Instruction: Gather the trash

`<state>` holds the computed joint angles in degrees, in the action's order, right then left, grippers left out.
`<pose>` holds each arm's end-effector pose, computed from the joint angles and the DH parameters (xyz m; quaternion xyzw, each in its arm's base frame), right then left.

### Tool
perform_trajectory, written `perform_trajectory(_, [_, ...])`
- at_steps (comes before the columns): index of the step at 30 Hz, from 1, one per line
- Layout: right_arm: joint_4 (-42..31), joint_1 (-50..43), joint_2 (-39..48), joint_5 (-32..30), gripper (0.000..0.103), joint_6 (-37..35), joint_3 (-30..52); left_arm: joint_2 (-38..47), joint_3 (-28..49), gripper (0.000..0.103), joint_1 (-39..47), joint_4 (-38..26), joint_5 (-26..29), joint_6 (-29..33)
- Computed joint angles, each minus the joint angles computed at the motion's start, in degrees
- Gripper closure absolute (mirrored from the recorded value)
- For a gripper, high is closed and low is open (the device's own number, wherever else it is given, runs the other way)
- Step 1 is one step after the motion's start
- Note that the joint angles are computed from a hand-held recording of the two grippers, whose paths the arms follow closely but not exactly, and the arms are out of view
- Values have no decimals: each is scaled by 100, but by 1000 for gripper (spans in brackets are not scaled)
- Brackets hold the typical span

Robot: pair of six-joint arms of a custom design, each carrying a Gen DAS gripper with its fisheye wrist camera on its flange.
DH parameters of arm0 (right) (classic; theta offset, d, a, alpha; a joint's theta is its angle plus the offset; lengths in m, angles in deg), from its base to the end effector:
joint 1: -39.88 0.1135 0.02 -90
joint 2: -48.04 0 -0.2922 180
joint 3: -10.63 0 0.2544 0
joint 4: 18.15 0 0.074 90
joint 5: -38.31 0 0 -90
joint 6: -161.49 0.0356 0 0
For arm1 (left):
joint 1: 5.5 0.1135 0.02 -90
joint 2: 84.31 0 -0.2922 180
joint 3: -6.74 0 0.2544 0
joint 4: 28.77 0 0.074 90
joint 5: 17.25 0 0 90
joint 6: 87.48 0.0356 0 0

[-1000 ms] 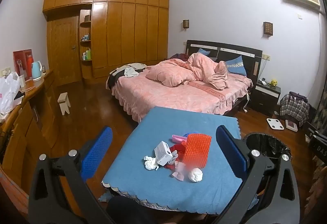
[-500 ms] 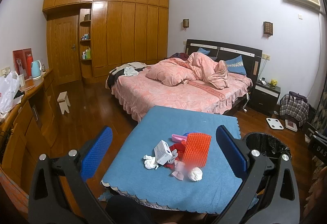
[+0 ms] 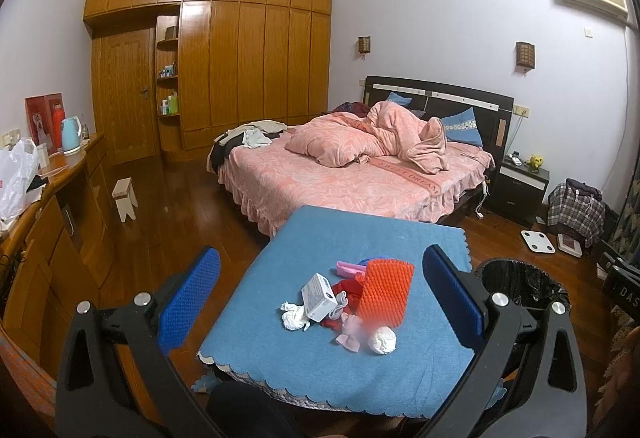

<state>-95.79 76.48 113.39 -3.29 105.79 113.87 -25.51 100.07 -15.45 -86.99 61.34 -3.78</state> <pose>0.1555 0.0824 0.4729 0.1574 0.8291 -0.0777 0.5307 0.1765 -0.0238 0.4639 -0.0278 0.8344 0.0055 0.5505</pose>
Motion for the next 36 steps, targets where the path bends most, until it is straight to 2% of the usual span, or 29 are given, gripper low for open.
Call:
perform_trajectory(14, [34,-61,-27,-54,6,-55,-29,20,63,5,-90,-53,-90,-43])
perform_trajectory(17, [24,-50,-20,-56,6,-43,-4,30,57,5,-61,-48,-61,-32])
perform_trajectory(19, [298,-232,-204,-201,6,-188,-370,26,15,5,-22,-14,-23,-11])
perform_trajectory(27, [285,-243,-175,-223,6,-184,-331,-49,-175,5,156,96,166,51])
perform_trajectory(28, [188,-83,-216,-93,6,-32,-391,14,-2,5,-67,-13,-56,-33])
perform_trajectory(36, [160,-40,-279,-84,6,26,-474,18,-9,5,-57,-6,-44,-39])
